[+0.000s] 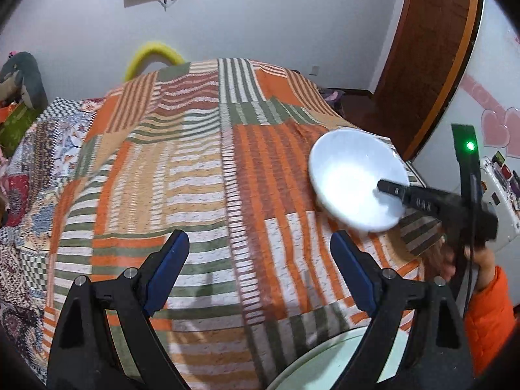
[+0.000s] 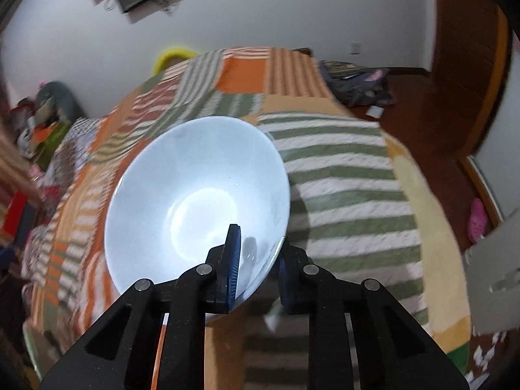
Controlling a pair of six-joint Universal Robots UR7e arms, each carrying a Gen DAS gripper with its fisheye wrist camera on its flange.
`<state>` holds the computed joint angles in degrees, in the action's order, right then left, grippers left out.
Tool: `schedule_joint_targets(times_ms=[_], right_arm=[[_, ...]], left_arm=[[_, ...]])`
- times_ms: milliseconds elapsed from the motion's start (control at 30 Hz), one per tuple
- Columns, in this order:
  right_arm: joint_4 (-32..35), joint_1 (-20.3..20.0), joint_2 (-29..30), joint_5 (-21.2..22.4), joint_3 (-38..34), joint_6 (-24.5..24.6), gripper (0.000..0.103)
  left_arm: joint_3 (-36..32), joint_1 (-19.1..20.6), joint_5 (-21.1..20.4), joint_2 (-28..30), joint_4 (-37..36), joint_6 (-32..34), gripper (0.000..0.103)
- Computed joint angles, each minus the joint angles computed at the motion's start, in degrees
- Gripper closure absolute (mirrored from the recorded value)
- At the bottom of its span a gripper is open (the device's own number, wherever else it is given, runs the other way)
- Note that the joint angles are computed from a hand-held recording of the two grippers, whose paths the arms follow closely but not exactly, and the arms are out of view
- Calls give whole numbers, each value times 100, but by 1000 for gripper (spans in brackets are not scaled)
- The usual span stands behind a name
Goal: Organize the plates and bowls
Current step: 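Grasp the spotted white bowl rim with both grippers and lift it, then carry the spotted white bowl with both grippers over the nested bowls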
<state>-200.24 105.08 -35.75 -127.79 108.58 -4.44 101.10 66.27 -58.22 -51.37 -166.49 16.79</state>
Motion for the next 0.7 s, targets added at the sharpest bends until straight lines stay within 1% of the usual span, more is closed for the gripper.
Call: schedule_joint_targets(times_ms=[100,133,167,200,267,300,367,400,433,500,533,567,633,700], right_arm=[[142,45,-64,173,158,15,90],[174,63,-89,239,236,29,90],[180,55,-92,276,260,23,90],[168,75,-92,287,312,47,90],[182,50,-103,335,360,76,90],[172,49,-103,347,383,97,90],[133,69,-63,332,361,111,90],[104,85,-42,305,360,113,90],[88,89,-11,280,332,118,90],[104,86,32,252,246,94,90],[150,90,41,241,206,105,90],[188,96,35,242,188,139,90],[264,139,56,145,126,214,90],[233,187,71,82,130,219,90]], left_arm=[[-165,0,-95,128,275,-111,19],[-229,6,-121,179,384,-133,24],[-309,14,-131,244,529,-177,32],[-421,29,-141,323,757,-239,36],[-605,67,-199,450,1129,-333,52],[-682,78,-186,528,1256,-344,55],[-772,84,-120,650,1369,-337,64],[-812,91,-107,711,1416,-299,67],[-826,91,-96,746,1441,-266,72],[-912,131,-252,806,1615,-213,80],[-960,150,-347,828,1733,-224,88],[-973,153,-359,829,1768,-228,89],[-881,112,-283,815,1593,-118,89],[-827,116,-346,748,1605,-132,89]])
